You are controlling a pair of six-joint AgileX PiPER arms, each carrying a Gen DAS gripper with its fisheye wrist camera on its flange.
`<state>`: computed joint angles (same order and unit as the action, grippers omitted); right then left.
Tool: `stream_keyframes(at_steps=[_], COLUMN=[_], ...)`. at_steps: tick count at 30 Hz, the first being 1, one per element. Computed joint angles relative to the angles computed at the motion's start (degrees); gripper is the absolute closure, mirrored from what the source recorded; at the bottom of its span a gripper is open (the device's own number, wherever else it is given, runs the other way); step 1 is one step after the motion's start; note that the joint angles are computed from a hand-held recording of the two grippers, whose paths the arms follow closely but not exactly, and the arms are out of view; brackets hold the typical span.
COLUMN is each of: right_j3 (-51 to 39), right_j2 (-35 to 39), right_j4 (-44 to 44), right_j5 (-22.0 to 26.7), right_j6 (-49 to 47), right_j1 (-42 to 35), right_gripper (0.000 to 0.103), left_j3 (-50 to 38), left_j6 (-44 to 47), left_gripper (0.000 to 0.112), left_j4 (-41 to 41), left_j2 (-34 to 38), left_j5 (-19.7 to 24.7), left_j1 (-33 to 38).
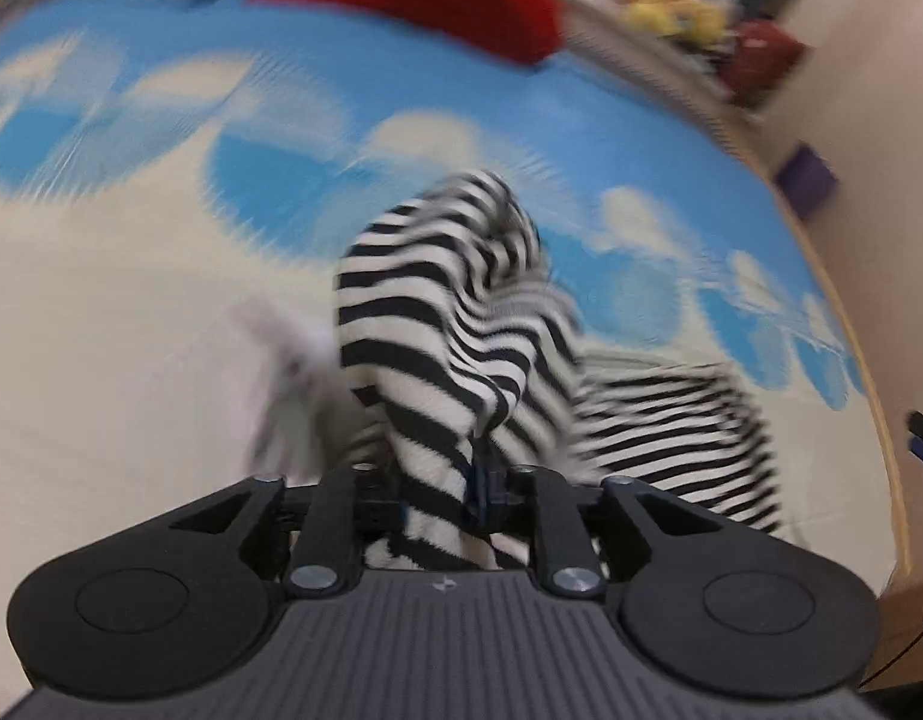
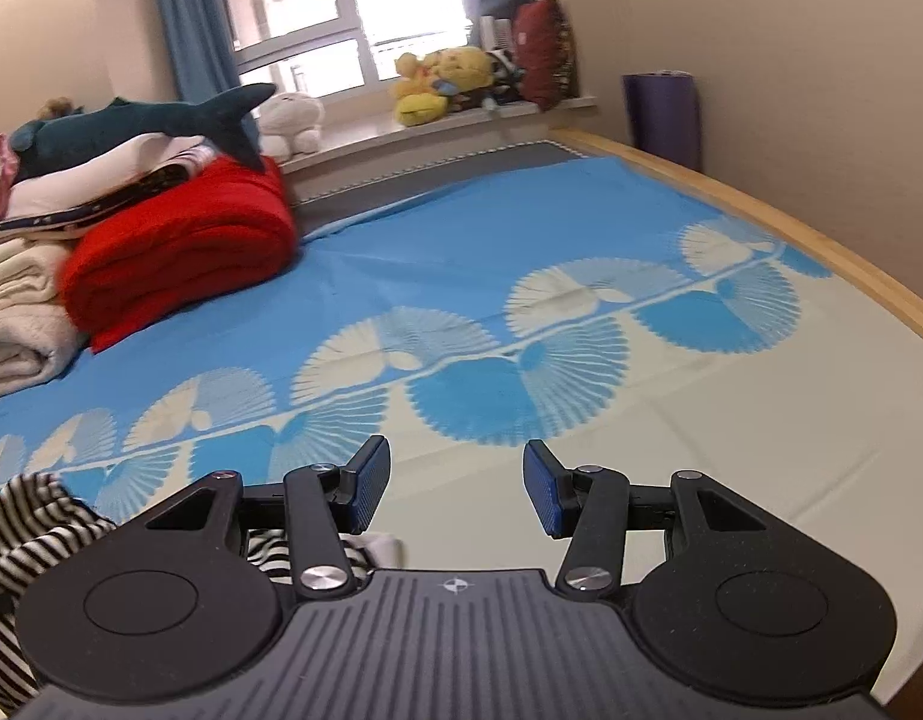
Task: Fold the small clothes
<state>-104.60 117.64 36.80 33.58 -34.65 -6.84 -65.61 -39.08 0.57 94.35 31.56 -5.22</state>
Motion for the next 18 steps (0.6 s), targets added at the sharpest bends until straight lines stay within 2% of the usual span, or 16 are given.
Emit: stream_keyframes(at_steps=[2,4,7,10,16,18], right_j3=[0.27,0.81,1.39,1.08,-0.13,-0.5], right_j2=[-0.12,-0.34,-0.56,-0.35,0.42,0.78], right_j4=[0.03,-0.35,-0.84,-1.25,-3.29,-3.85], right_j5=[-0.01,-0.16,-0.17,0.25,0.78,0.62], right_j6=[-1.14,-2.58,-3.9,-4.35,-1.91,-1.4], right_j1=[0.89,1.74,2.45,2.8,3.05,3.19], right_gripper=[0.052,0.052,0.052,0.052,0.052,0.052], left_j3=[4.24,8.31,12.73,14.58,12.85,11.25], left_j6=[5.06,9.59,22.09,36.61,58.69,59.1], left_gripper=[0.055,0.045,0.044,0.039,0.039,0.046], left_j4=[-5.96,-11.9,-25.99,-40.38,-60.78,-59.73], left_j2=[-0.12,-0.3,-0.09,2.23,9.73,10.84], left_j5=[-0.51,-1.85,-3.08,-2.45,-0.52,-2.43], left_j1=[5.45,10.6,18.66,23.78,24.18,21.36])
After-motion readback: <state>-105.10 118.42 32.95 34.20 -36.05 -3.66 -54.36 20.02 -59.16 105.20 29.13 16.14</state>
